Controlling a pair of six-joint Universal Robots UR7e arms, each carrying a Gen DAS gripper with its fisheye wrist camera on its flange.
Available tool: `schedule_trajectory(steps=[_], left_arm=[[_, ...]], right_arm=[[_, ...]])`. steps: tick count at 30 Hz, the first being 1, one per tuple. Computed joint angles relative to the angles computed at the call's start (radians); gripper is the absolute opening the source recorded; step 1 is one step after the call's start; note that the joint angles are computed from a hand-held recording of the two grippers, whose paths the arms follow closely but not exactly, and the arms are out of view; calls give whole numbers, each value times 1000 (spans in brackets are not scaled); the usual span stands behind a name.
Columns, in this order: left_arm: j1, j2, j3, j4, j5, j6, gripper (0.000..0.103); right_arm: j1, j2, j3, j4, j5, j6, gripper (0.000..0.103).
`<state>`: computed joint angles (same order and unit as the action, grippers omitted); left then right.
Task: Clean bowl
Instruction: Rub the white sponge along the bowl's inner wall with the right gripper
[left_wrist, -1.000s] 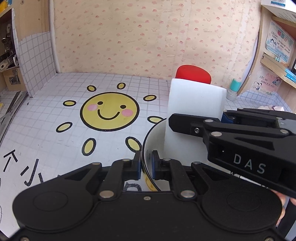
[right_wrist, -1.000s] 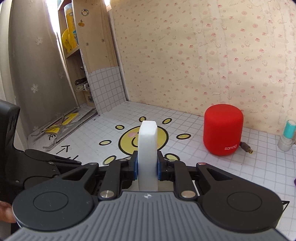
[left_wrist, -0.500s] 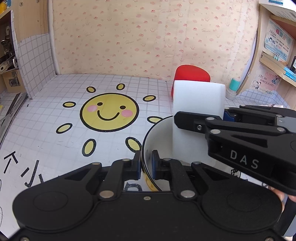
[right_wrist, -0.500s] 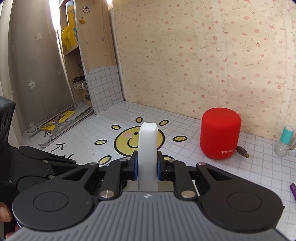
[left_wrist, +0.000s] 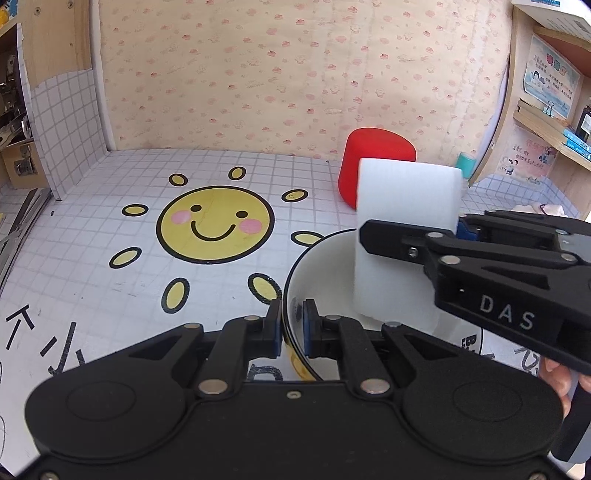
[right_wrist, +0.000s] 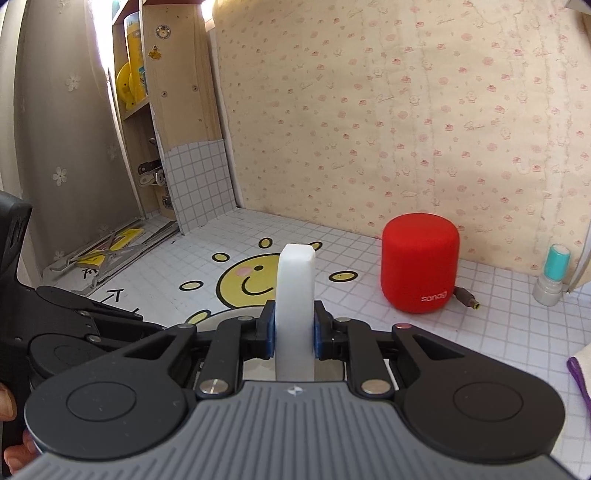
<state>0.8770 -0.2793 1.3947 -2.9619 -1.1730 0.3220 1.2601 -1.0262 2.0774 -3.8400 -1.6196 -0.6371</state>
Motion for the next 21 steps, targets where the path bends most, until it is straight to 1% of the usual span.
schedule_trajectory(steps=[4,7,10,13,17,21], left_arm=[[1,1,1,-5,-1,8,12],[-8,7,4,-14,9,-4,12],[-16,12,6,-21,20,-21,12],[-10,10,4,-19,12,-20,12],[-13,12,8,-28,25,-27,12],[-16,10,17,-38,39,-48,12]], right_arm=[[0,-9,-15,61,40,24,21],[-5,-23,-22,119,90,51,21],[7,-15,-31,125,88,36,21],[16,-2,-33,96,53,26,21],[24,9,-22,28,-22,5,21],[24,10,12,-51,-70,-5,21]])
